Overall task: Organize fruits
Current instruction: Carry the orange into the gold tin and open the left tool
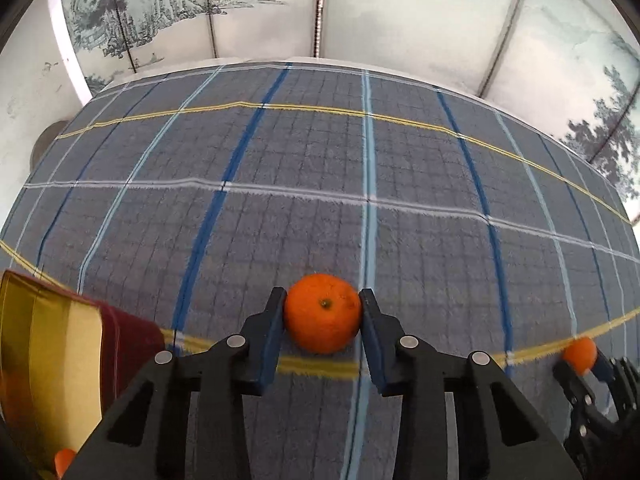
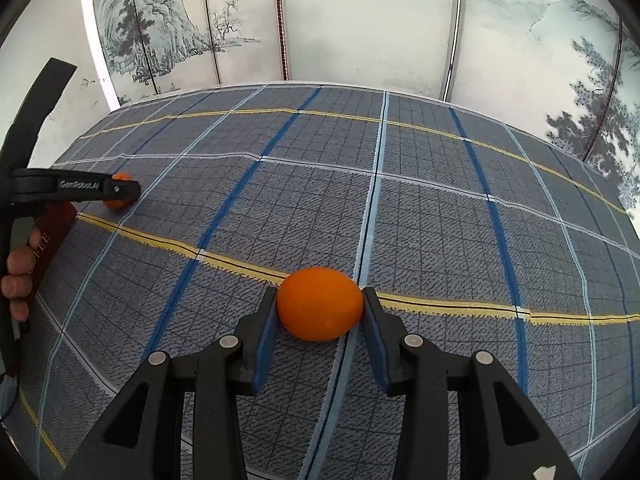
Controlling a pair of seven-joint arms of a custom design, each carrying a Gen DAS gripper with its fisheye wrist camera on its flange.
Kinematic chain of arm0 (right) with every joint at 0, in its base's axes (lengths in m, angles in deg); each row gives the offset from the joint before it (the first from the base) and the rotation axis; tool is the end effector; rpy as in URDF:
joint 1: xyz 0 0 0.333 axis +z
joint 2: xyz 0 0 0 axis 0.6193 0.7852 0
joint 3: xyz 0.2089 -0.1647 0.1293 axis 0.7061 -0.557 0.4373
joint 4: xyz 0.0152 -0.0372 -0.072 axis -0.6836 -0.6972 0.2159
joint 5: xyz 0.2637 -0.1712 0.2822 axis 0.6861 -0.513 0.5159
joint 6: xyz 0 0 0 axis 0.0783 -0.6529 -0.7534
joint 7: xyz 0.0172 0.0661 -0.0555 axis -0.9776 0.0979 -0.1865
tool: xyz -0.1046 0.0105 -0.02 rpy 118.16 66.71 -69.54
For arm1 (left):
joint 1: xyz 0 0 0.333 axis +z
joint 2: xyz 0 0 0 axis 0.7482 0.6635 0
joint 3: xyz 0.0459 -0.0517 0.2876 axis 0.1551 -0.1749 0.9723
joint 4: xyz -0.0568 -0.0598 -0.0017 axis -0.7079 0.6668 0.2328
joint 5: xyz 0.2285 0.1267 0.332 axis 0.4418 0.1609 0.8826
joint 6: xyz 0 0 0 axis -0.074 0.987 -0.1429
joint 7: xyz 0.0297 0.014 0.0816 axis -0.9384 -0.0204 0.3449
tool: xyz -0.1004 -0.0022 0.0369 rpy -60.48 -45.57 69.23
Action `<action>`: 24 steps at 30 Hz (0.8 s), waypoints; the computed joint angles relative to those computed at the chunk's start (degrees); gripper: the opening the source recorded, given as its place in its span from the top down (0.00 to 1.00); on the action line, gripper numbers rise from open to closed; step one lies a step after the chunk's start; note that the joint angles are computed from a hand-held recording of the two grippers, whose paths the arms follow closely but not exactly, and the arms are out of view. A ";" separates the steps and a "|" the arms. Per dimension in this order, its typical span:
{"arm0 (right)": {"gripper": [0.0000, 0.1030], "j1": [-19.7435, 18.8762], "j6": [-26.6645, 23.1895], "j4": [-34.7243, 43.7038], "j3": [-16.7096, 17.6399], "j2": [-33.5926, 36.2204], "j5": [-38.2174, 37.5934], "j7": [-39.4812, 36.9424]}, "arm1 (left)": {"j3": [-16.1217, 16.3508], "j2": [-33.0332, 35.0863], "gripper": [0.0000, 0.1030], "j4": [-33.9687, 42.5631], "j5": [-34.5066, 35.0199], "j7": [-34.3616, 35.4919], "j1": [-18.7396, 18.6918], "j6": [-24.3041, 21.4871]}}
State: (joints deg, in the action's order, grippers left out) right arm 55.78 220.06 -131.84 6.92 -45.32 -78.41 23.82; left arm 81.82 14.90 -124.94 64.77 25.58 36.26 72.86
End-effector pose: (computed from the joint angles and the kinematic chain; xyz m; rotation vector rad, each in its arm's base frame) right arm 0.6017 0.1173 0.2677 -1.9463 1.6523 -0.6072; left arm 0.6932 -0.1973 0.3168 -2.0098 1.8749 -0.5797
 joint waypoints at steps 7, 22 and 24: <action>0.63 4.01 -0.17 -0.07 -3.97 0.09 -0.70 1.10 | -0.80 -8.36 0.64 -10.20 0.76 -1.30 -0.07 3.10; 0.63 4.57 -0.17 -0.03 -4.64 0.17 -1.27 1.66 | -5.28 -33.12 0.64 -37.17 0.45 -2.52 4.95 10.63; 0.63 4.33 -0.18 -0.04 -4.41 0.14 -1.28 1.64 | -6.08 -36.27 0.64 -40.04 1.90 -3.91 6.87 10.69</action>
